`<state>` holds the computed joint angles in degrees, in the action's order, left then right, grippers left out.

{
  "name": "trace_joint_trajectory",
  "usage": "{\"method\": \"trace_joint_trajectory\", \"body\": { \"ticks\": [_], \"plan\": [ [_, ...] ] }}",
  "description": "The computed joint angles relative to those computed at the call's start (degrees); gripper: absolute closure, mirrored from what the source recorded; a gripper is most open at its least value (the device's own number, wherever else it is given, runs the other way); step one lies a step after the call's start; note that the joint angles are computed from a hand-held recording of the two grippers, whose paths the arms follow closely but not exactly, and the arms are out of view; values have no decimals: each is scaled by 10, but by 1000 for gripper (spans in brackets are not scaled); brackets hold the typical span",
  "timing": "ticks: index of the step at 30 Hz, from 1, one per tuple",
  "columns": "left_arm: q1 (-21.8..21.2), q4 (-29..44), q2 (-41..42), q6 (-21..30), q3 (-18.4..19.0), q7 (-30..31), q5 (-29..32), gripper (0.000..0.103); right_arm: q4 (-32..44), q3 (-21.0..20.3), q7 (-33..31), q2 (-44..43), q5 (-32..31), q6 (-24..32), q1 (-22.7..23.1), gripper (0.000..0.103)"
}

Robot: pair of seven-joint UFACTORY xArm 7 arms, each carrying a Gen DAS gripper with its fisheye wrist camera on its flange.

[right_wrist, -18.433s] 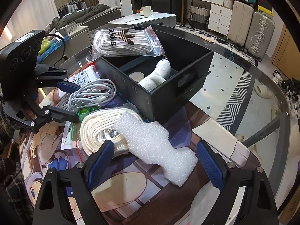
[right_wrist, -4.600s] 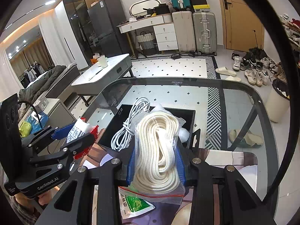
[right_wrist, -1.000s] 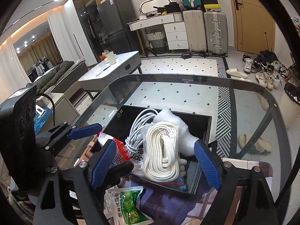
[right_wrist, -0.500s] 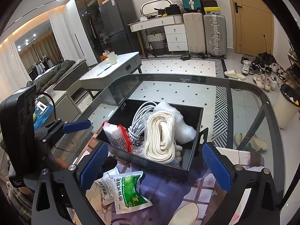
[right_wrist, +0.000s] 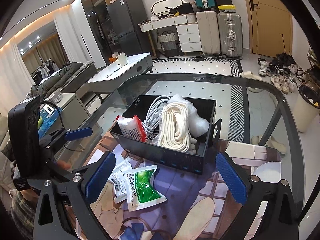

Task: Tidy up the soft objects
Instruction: 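Withdraw both tools from the box toward the two white sachets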

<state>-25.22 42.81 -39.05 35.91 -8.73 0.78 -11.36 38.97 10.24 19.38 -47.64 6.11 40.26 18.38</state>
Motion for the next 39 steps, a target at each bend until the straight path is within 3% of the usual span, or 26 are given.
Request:
{"method": "trace_joint_trajectory", "body": {
  "ticks": [14,39],
  "plan": [
    [-9,-43,-45,11,5,6,-2,0,-14,2,-2,-8,19,21,25,1],
    [-21,-96,-72,20,20,28,-18,0,-17,10,-8,70,34,1,55,1]
  ]
}}
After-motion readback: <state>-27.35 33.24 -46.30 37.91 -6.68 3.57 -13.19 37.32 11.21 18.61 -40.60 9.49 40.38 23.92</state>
